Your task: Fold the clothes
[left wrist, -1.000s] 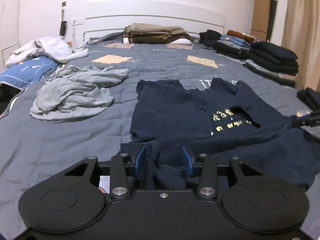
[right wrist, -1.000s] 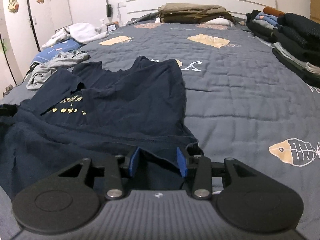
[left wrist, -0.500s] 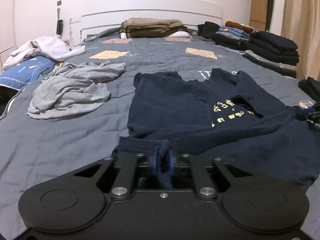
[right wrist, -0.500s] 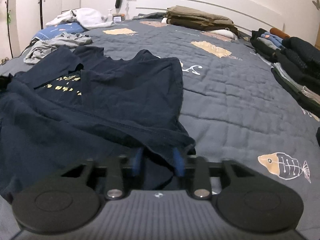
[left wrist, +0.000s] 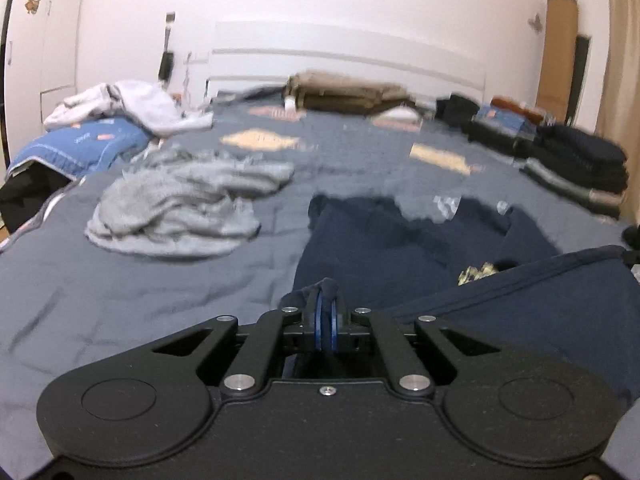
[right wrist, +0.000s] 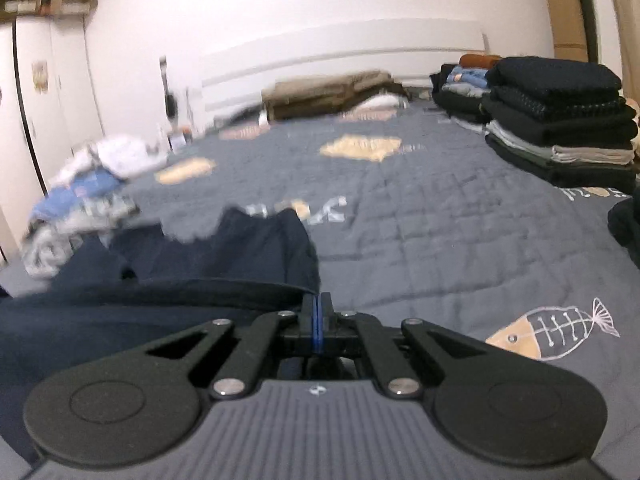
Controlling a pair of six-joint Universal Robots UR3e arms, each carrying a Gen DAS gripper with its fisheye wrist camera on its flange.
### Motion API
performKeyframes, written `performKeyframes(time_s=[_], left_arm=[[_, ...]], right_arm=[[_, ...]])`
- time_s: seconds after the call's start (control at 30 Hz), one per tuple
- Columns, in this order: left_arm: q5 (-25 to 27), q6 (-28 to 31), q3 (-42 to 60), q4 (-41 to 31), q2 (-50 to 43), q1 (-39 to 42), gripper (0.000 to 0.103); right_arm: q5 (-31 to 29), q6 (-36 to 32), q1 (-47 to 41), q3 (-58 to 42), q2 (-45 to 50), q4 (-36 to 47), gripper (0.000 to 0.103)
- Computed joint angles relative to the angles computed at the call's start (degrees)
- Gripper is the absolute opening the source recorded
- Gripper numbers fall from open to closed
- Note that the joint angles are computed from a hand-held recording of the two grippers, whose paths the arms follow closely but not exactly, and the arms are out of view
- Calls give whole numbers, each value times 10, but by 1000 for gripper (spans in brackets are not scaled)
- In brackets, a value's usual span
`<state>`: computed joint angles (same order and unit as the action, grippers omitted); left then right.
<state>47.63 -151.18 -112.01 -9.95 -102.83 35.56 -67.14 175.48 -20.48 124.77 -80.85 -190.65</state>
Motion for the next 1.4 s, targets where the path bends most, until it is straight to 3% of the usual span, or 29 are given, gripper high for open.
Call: performKeyframes(time_s=[0.1,0.17,0.23,0.3,0.37,0.43,0.47,0.6,0.77,0.97,1.07,1.1,1.13,1.17,1.23,1.4], left_arm=[[65,16,21,-33,-13,-34,8],[77,33,14,-32,-8,-37,16],[46,25,1,-31,10,-14,48],[6,8,-12,-25,28,15,53],[-19,-11,-20,-15,40,38,53],[-15,-14,-19,-9,41,43,53],[-9,-14,-16,-11,40,43,53],[33,17,-2,-20,25,25,44],[60,64,9,-47,5,-6,44],[90,61,17,-38,-19,-24,46],[85,71,21,-58,-19,-23,38],[83,76,24,-67,-19,-23,29],[83,78,30,-80,-22,-24,20],[87,76,39,-91,-26,-26,18],[83,61,49,-103,-31,-22,9],[46,-22,42,-54,-20,18,6]], right_arm=[[-33,-15,23,-25,30,30,1],[-35,-22,26,-29,25,51,4],[-28,-23,23,-26,4,71,8],[3,-15,6,-19,-22,86,13],[31,-9,-14,-3,-45,79,23],[44,-6,-25,0,-60,89,35],[53,-6,-32,2,-68,96,36],[83,-12,-57,1,-93,150,37],[63,-31,-44,-16,-59,182,37],[30,-38,-7,-31,-14,169,37],[20,-33,1,-21,-2,131,37],[23,-32,0,-19,0,127,37],[27,-31,0,-17,2,123,36],[29,-27,-1,-18,3,126,29],[33,-11,-4,-18,5,124,8],[43,34,-16,-4,3,77,4]])
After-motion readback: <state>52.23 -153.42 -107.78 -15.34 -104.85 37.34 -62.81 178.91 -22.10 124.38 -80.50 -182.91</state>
